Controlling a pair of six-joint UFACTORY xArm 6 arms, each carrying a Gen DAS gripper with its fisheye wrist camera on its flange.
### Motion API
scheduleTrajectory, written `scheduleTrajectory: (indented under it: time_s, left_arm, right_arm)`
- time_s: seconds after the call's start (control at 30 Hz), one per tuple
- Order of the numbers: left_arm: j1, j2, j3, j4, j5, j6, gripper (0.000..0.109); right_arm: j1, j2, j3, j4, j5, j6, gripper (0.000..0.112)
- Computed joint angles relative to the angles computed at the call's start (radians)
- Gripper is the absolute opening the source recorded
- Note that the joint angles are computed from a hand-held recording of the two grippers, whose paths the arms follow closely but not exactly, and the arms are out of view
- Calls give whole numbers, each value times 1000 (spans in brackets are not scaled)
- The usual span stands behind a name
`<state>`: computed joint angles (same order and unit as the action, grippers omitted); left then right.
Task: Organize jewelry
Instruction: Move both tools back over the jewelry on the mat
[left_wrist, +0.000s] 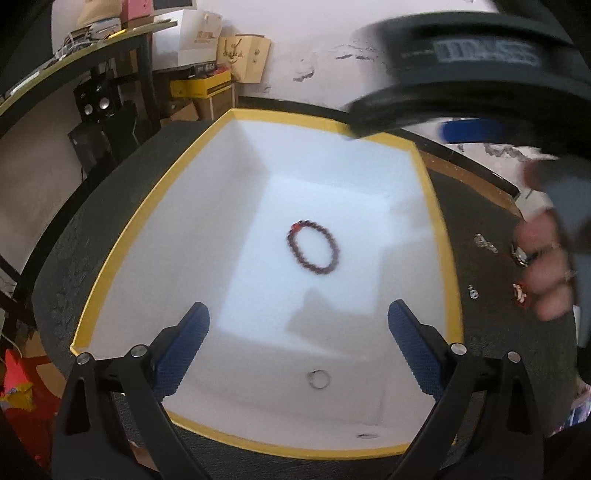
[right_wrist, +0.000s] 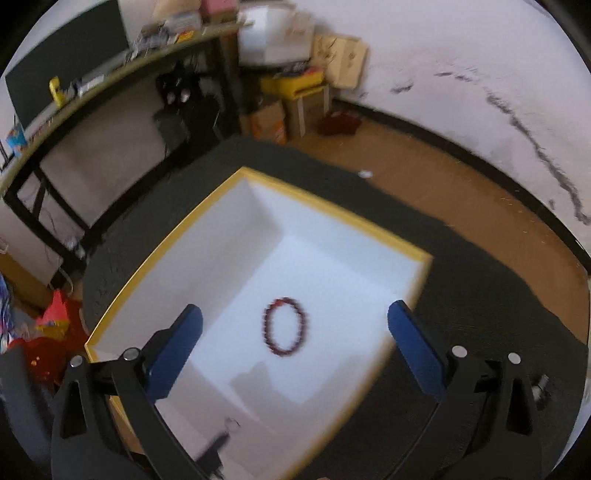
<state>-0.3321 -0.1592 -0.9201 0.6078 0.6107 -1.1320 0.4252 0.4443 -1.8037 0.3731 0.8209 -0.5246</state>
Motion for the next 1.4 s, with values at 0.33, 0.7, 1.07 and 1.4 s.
scheduleTrajectory:
  time_s: [0.33, 0.7, 1.07, 1.4]
  left_arm:
    - [-115, 156, -213, 148, 22, -70, 96]
    - [-247, 562, -658, 16, 62, 123, 96]
    - [-274, 811, -971, -38, 192, 186, 96]
    - [-264, 754, -822, 13, 141, 129, 96]
  right_arm:
    - [-311, -352, 615, 140, -461, -154, 97]
    - [-544, -281, 645, 184, -494, -163, 97]
    - [-624, -236, 582, 278, -394, -244, 97]
    - [-636, -242, 578, 315, -359, -299, 97]
